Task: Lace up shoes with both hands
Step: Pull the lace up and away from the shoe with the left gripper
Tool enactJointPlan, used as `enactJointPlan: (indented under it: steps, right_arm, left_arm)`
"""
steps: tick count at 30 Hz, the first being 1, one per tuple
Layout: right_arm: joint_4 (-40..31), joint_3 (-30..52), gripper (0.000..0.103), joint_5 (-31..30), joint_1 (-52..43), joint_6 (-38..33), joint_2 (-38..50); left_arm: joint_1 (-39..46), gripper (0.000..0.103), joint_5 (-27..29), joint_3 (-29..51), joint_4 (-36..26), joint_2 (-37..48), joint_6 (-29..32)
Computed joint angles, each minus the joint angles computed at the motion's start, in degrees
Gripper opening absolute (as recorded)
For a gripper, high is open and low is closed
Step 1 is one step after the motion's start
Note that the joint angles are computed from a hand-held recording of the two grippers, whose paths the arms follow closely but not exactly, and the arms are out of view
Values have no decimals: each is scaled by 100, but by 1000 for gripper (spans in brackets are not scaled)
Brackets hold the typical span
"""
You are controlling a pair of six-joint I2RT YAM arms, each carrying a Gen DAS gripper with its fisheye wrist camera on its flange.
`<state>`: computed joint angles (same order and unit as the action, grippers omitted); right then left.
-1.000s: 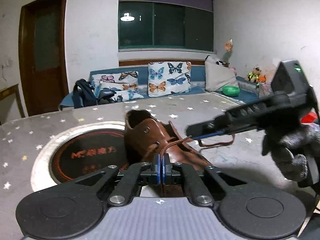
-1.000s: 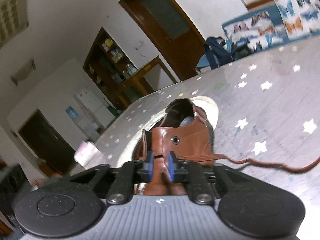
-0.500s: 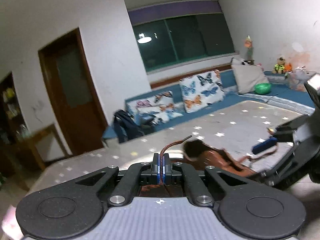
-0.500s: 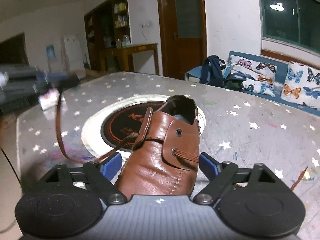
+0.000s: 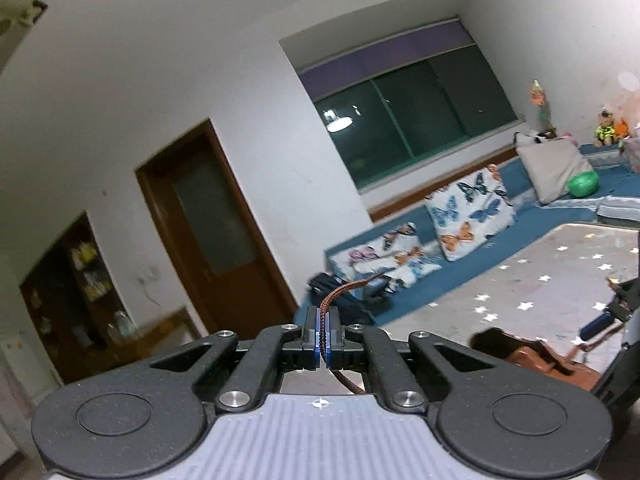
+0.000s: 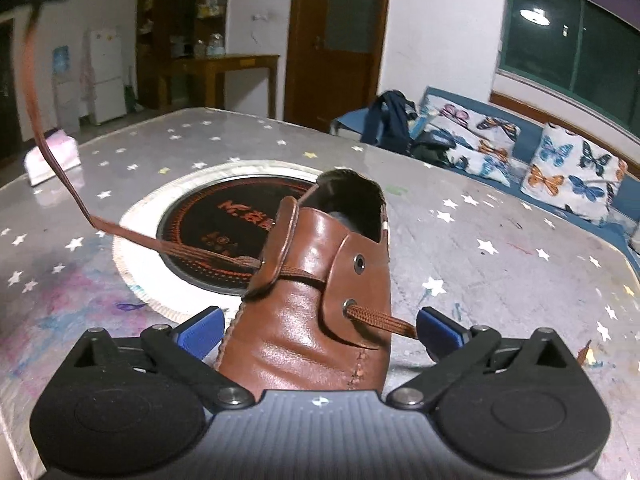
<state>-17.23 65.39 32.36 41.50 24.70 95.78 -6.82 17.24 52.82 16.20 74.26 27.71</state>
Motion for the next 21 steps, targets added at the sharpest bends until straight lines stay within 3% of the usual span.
enactJointPlan:
  steps: [21]
  right_arm:
    - [-1342,1292,103,612,158,517,920]
  left_arm:
    - [228,2,-290,-903,2069,-40,375]
